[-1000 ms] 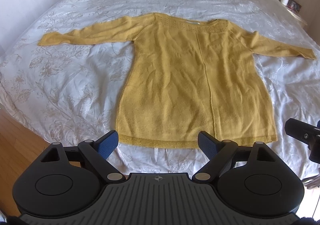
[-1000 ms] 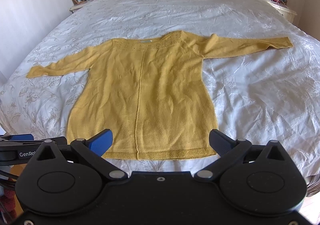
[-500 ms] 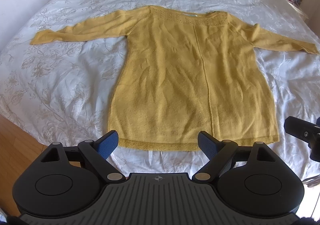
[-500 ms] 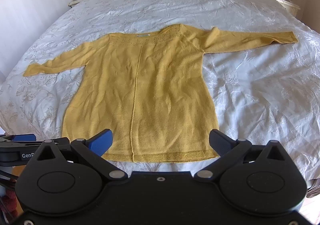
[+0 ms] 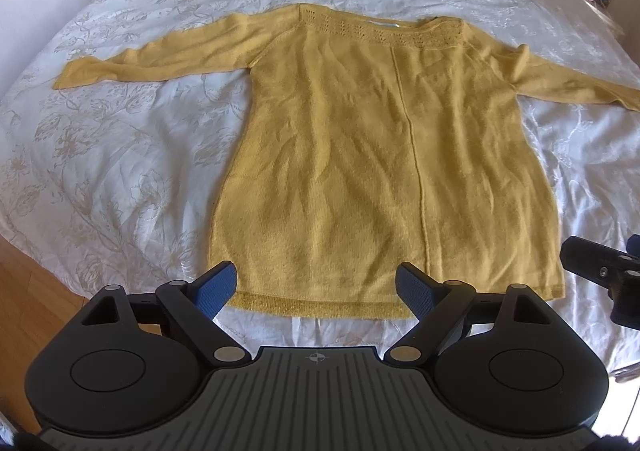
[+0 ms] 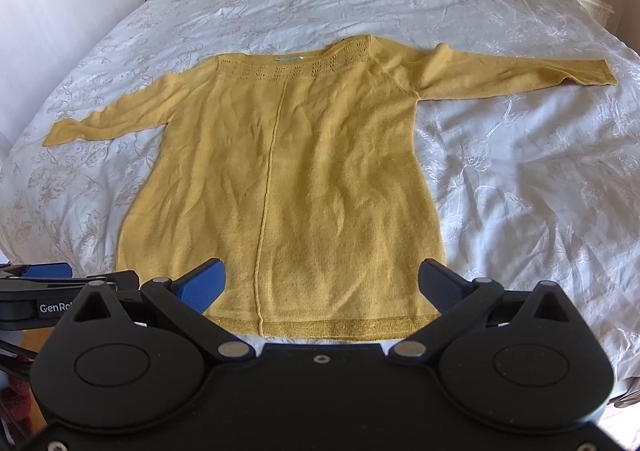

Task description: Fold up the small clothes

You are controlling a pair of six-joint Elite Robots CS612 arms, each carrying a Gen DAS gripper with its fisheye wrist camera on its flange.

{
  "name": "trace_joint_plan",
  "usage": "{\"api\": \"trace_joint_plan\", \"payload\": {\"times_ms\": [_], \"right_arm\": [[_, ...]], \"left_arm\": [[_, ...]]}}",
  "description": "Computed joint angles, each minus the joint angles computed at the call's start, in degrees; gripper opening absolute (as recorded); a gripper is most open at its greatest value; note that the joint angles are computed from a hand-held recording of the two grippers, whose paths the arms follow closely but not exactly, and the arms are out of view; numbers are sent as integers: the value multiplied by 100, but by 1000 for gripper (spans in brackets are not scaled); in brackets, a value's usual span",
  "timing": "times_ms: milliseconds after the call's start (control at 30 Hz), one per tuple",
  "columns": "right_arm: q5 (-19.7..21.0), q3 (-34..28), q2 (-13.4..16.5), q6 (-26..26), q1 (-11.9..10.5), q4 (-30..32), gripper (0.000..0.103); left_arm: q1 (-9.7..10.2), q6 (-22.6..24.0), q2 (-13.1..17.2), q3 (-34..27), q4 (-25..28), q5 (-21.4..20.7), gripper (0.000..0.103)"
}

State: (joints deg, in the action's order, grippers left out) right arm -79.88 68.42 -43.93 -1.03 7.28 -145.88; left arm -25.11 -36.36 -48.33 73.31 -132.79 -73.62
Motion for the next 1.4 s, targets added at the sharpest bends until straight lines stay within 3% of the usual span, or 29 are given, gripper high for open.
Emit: {"api": "trace_joint_plan", "payload": {"times_ms": [167, 333, 433, 633, 833, 1067, 1200, 1400], "right_arm": [[56, -83, 63, 11, -24, -38, 102], [114, -55, 109, -13, -83, -134, 102], [97, 56, 117, -109, -129, -273, 102], [-1, 308, 154, -557, -218, -644, 102], [-75, 240, 305, -595, -341, -492, 100], [563, -153, 582, -579, -522, 213, 64], [743, -370, 718, -742, -563, 589, 64], [848, -600, 842, -1013, -578, 1093, 63]], "left_arm": [[8, -6, 60, -70, -28, -1, 84], [30, 76, 119, -78, -88, -58, 60], [13, 62, 137, -18, -45, 130, 46], [94, -9, 143, 208, -246, -117, 32], [120, 158, 155, 481, -885, -130, 31], [114, 156, 192, 581, -939, 133, 31], [113, 336, 210, 547, -699, 290, 31], [190, 140, 271, 525, -656, 432, 36]]}}
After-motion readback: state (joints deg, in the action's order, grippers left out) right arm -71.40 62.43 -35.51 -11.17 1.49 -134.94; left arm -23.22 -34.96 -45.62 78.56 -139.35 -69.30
